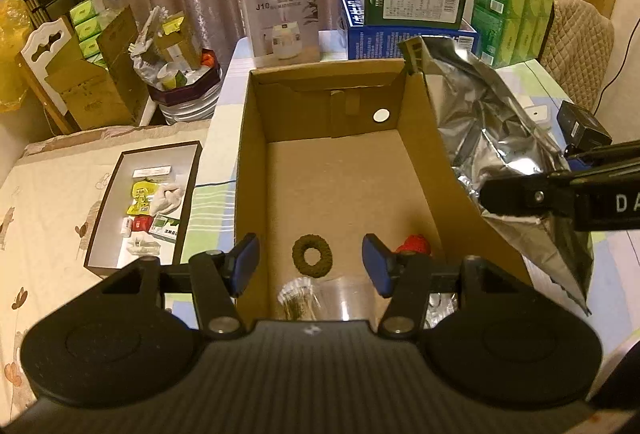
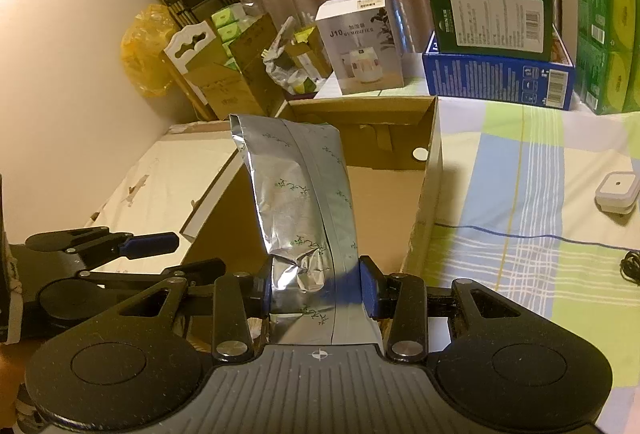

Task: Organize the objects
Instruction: 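Open both tools to drop the swab bag and foil bag into the box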

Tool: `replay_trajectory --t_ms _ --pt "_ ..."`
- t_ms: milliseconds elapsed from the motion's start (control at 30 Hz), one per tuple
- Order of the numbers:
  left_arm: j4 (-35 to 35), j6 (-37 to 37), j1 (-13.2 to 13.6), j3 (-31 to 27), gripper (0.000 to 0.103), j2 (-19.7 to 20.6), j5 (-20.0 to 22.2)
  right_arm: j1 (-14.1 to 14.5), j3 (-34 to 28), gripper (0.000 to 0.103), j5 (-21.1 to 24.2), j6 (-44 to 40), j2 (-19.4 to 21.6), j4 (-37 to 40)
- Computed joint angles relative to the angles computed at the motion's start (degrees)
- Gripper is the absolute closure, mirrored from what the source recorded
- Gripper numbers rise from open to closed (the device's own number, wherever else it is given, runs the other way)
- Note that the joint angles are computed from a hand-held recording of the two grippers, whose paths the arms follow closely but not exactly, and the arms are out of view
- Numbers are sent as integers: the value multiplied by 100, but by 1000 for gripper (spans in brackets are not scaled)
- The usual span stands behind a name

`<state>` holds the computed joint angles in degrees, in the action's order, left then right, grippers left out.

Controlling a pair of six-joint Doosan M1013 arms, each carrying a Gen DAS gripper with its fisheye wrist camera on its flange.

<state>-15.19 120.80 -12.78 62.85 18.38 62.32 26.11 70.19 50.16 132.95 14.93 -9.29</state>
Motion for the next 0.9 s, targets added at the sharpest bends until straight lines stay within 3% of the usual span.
replay_trajectory --t_ms 300,400,433,500,767,900 --pt "-68 -87 38 43 51 -15 21 -20 -95 65 48 -31 108 153" --pt "-90 -122 53 50 49 -13 28 -52 -36 63 -144 22 93 253" --pt "-96 -118 58 53 48 -13 26 -72 37 60 -330 7 55 363" --pt "-102 -123 61 56 48 -13 39 -56 134 40 -575 172 -11 217" --pt "-131 -189 75 211 42 -131 -34 28 352 39 -517 727 -229 -442" --pt "-179 -254 61 310 34 -236 -58 54 575 39 -469 1062 -423 -664"
